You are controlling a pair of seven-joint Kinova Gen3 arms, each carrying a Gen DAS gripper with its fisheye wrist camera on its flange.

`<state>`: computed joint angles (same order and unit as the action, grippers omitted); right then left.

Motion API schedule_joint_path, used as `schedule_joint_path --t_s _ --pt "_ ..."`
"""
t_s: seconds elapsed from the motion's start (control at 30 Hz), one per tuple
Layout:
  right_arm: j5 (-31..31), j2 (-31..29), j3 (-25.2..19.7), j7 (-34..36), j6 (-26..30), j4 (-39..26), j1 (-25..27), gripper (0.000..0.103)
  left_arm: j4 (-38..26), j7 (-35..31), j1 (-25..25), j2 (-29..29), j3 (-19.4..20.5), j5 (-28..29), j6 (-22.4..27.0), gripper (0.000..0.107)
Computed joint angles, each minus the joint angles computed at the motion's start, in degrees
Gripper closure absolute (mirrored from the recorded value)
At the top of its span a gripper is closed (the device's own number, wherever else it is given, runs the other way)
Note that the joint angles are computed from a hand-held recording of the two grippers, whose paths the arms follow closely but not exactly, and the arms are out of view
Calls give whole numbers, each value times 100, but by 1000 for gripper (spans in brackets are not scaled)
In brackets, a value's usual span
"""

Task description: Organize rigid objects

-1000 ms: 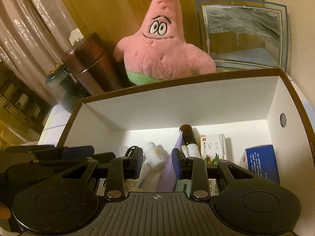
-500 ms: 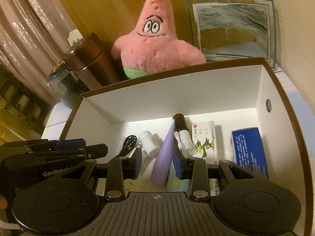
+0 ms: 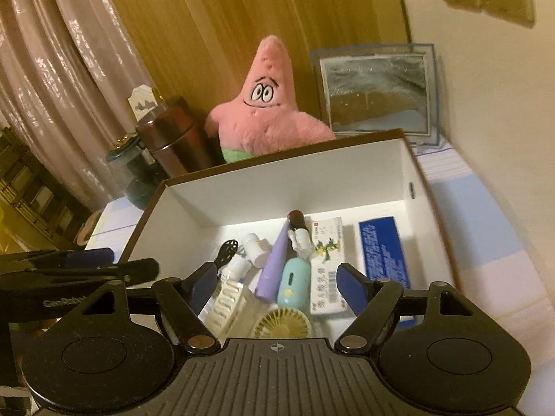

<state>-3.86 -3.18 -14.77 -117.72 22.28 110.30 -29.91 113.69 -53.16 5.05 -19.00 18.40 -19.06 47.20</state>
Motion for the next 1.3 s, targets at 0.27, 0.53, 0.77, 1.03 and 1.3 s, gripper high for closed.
schedule_joint_path --t_s 0.27,0.53,0.77,1.03,1.3 --pt "-580 -1031 176 733 399 555 -141 26 -111 1145 -260 -809 1395 -221 1088 37" --pt "-1336 -1864 552 1516 1048 891 -479 26 -566 1674 -668 -1557 2226 583 2324 37" --pt "-1549 -2383 313 1645 1645 999 -307 26 -840 1542 -975 -2294 2380 1334 3148 37" --pt "-1526 -2866 -344 1154 2403 871 15 26 -1077 1136 -1028 -2992 2194 1967 3899 37" --pt "-1514 -3419 -1360 112 3116 591 321 26 -1201 665 -811 -3644 1737 2561 4612 37"
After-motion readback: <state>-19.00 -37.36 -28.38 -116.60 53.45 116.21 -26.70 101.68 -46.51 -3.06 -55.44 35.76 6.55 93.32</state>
